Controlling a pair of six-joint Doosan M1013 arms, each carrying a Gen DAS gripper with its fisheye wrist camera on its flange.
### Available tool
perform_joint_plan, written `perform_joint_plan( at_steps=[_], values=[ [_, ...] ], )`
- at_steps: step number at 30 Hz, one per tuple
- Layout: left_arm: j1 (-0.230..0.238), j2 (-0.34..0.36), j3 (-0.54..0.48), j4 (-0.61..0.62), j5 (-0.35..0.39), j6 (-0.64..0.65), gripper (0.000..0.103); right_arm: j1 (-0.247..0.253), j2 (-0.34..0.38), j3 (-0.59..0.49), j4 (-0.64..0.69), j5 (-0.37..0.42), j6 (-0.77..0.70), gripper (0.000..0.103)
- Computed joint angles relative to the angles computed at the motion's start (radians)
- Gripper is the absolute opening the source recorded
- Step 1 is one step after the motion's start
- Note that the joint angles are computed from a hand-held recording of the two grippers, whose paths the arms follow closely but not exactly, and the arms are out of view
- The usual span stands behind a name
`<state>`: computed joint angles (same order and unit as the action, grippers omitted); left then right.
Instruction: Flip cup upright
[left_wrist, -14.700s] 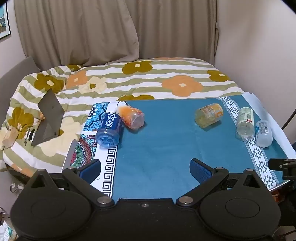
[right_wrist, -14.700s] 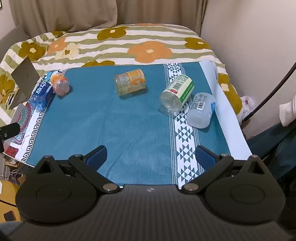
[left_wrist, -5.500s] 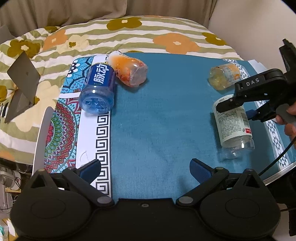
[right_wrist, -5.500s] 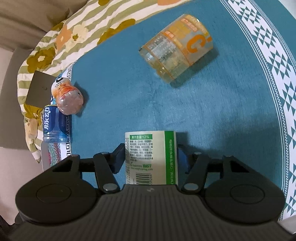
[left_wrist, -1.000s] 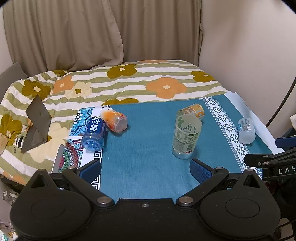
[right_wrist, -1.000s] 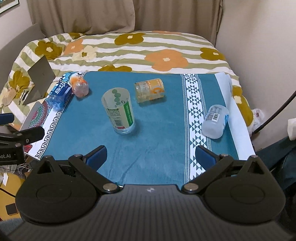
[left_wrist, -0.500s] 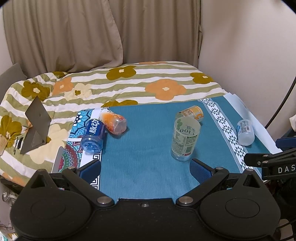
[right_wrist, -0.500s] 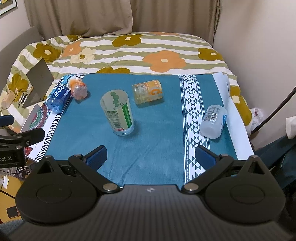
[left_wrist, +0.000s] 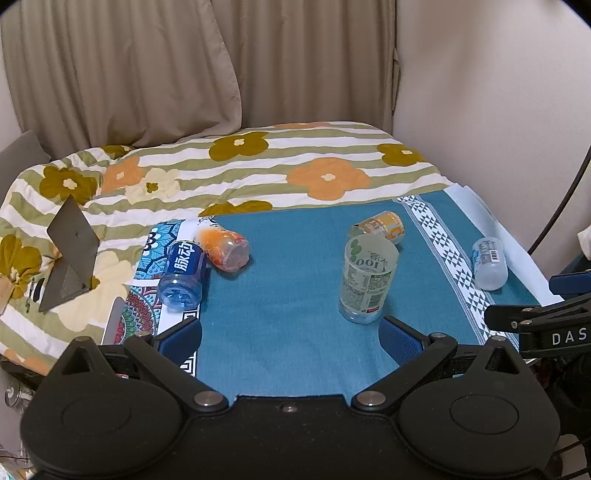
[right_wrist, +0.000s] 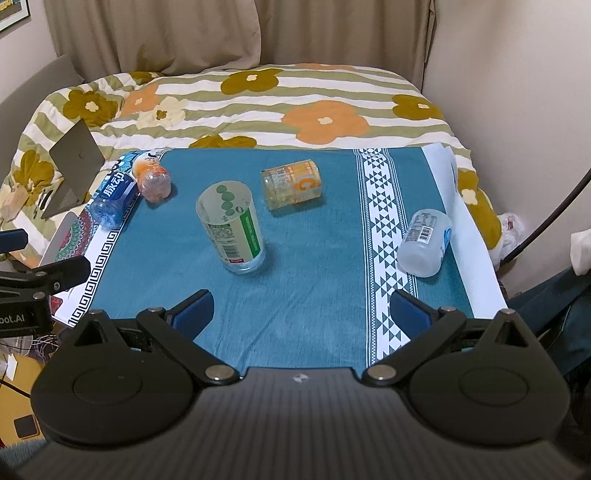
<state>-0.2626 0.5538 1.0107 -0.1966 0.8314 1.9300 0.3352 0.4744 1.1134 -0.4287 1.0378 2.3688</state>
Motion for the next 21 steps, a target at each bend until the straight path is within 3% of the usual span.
perform_joint_plan(
  at_steps=[14,21],
  values=[
    [-0.003,0.01,-0.011,0.038,-0.01,-0.037,0.103,-0.003,0.004,0.001,-0.006,-0.006,0.012,0.103],
    [-0.002,0.015,-0.015,0.052,-0.017,-0.069,0.103,-0.014,0.001,0.03,-0.016,-0.083,0.02,0.103]
  ],
)
